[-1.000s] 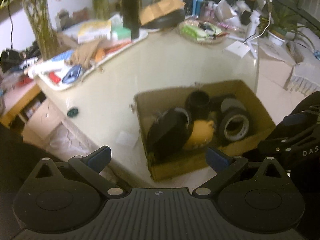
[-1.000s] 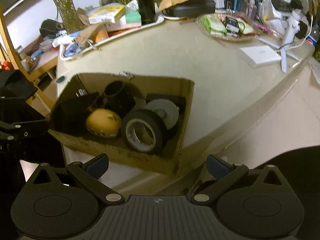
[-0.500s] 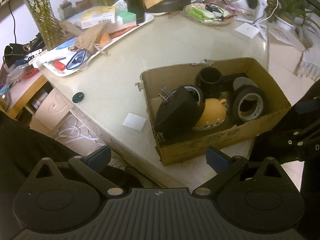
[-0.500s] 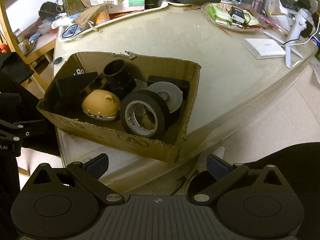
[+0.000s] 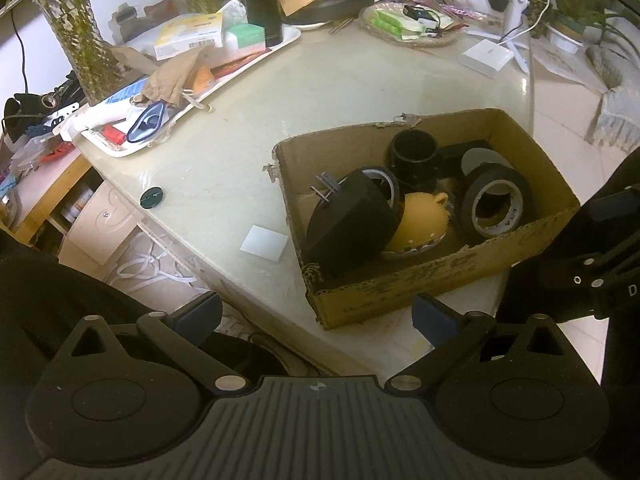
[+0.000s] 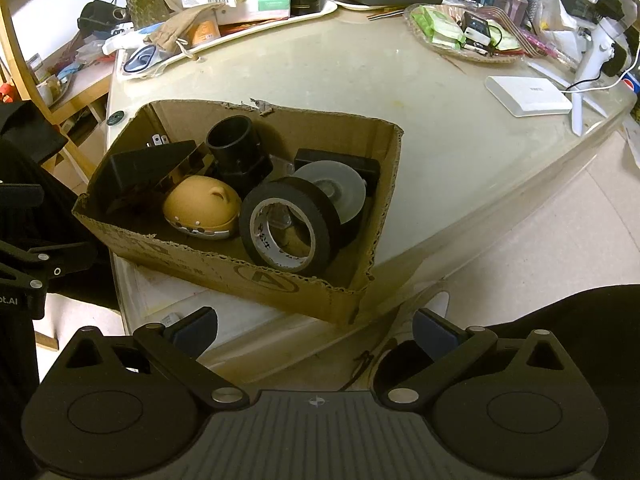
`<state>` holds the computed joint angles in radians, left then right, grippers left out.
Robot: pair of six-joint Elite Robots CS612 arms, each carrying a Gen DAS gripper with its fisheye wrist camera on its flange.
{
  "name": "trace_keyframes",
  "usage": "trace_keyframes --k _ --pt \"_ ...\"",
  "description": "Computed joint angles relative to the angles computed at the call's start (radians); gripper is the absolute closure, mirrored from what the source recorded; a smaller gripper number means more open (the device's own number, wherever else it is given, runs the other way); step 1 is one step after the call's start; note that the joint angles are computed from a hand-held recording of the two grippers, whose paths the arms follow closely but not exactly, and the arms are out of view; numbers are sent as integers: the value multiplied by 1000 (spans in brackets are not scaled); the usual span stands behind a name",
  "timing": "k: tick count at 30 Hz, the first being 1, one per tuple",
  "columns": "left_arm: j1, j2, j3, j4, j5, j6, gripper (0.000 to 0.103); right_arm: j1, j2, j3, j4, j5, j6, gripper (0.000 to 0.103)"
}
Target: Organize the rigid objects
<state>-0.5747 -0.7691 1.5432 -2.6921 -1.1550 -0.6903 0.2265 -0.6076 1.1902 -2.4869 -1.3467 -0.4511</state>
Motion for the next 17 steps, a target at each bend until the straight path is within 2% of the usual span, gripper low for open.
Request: trace_keyframes --k 17 --pt "5 -4 8 -22 -16 -16 0 0 0 0 -1 0 -1 0"
